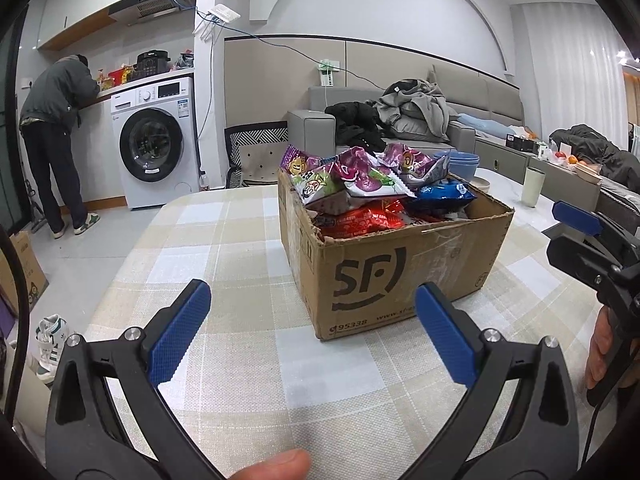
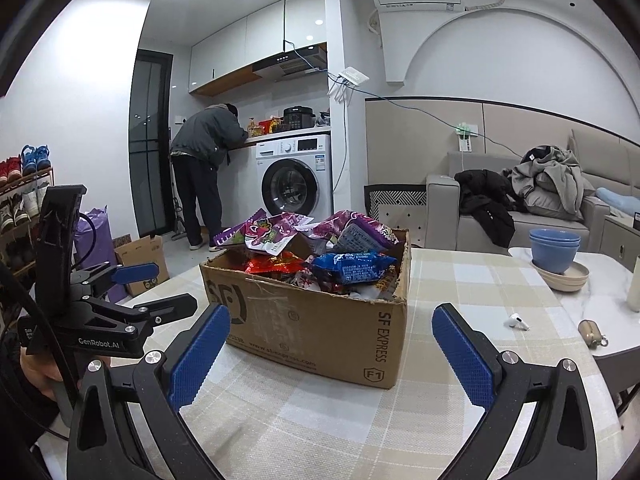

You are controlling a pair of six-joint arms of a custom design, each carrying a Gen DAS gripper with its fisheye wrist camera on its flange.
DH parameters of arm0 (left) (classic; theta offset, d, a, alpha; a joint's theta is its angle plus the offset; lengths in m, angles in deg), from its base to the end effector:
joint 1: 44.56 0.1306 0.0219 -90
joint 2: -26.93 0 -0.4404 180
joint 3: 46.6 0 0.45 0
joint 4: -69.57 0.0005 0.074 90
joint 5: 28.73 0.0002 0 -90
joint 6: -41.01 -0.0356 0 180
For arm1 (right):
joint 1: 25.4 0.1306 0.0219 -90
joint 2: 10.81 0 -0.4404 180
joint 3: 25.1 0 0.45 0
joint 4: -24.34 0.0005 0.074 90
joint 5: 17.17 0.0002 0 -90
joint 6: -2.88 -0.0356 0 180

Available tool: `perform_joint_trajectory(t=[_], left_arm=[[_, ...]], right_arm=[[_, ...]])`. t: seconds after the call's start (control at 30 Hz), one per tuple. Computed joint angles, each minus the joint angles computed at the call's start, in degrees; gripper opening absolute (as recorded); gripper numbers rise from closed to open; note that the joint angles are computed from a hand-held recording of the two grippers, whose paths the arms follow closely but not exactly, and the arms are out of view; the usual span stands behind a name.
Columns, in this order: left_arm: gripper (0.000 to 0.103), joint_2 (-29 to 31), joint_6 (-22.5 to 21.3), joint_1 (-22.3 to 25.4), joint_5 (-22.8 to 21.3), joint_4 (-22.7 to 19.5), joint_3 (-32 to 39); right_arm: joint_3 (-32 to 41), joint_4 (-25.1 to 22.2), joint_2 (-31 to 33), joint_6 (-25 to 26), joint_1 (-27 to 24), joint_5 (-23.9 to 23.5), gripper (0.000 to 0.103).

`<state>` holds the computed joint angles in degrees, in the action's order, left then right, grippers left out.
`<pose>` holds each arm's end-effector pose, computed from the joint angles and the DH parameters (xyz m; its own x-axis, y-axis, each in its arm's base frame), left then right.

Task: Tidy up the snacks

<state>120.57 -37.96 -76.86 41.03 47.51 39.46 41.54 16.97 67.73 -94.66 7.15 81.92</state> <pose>0.5043 -0.3048 0.4575 -0.4576 0.0769 -0.8858 0.1627 0.9867 0.0016 0.4060 0.2519 0.4332 -0.3290 -0.0563 -0.9427 -0.3656 0.9280 0.0722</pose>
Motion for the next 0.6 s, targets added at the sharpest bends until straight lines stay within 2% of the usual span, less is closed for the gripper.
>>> perform_joint_trajectory(t=[0.6], left_arm=[[0.102, 0.0, 0.0, -0.1, 0.0, 0.4, -0.2]], right_arm=[[0.0, 0.0, 0.0, -0.2, 0.0, 0.0, 0.103]])
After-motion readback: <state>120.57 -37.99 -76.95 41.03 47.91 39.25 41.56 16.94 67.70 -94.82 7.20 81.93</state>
